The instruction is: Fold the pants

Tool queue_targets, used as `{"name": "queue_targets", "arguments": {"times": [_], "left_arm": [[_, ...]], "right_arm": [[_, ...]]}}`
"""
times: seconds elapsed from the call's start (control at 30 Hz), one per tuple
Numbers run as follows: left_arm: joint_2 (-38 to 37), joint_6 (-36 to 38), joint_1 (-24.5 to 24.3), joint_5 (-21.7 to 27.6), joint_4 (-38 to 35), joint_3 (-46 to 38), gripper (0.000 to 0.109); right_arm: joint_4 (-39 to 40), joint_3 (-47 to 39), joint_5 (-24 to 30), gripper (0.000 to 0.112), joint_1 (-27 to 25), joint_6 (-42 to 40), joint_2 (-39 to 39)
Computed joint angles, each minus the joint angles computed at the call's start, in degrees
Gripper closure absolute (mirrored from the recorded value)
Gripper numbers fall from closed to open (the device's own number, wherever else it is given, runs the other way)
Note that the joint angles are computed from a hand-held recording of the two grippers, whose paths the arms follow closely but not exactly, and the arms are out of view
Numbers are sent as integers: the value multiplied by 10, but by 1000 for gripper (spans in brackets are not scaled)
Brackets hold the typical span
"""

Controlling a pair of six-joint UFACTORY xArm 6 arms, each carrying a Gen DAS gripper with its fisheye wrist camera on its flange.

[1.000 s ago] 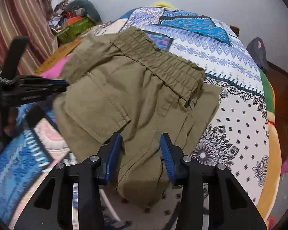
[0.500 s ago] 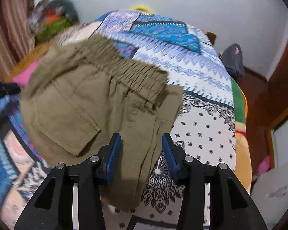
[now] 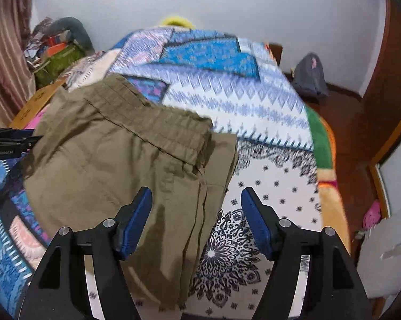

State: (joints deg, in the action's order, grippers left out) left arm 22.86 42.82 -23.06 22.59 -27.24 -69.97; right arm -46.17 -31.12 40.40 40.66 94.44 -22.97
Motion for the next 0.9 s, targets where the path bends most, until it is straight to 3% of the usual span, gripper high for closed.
{"name": "queue_targets", "arguments": {"times": [0.13, 0.3, 0.4, 0.47, 0.57, 0.73, 0.9], "left_arm": [[17, 44, -5, 17, -41, -23, 48], [28, 54, -17, 12, -35, -35, 50], [27, 50, -20, 18, -37, -37, 62], [18, 40, -27, -1, -26, -24, 83], [1, 35, -39, -32, -4, 1, 96], [-31, 72, -51, -53, -27, 34, 101], [-62, 92, -50, -47, -63, 49, 103]], "right_arm": [[16, 35, -124, 47, -60, -14, 14], [15, 57, -218, 46, -107, -24, 23], [22, 43, -204, 46, -101, -41, 36], [16, 38, -196, 50, -97, -38, 38], [6, 35, -186, 63, -93, -23, 36], [-5, 14, -151, 88, -82, -30, 41], [-21, 23, -133, 99, -74, -15, 5]]}}
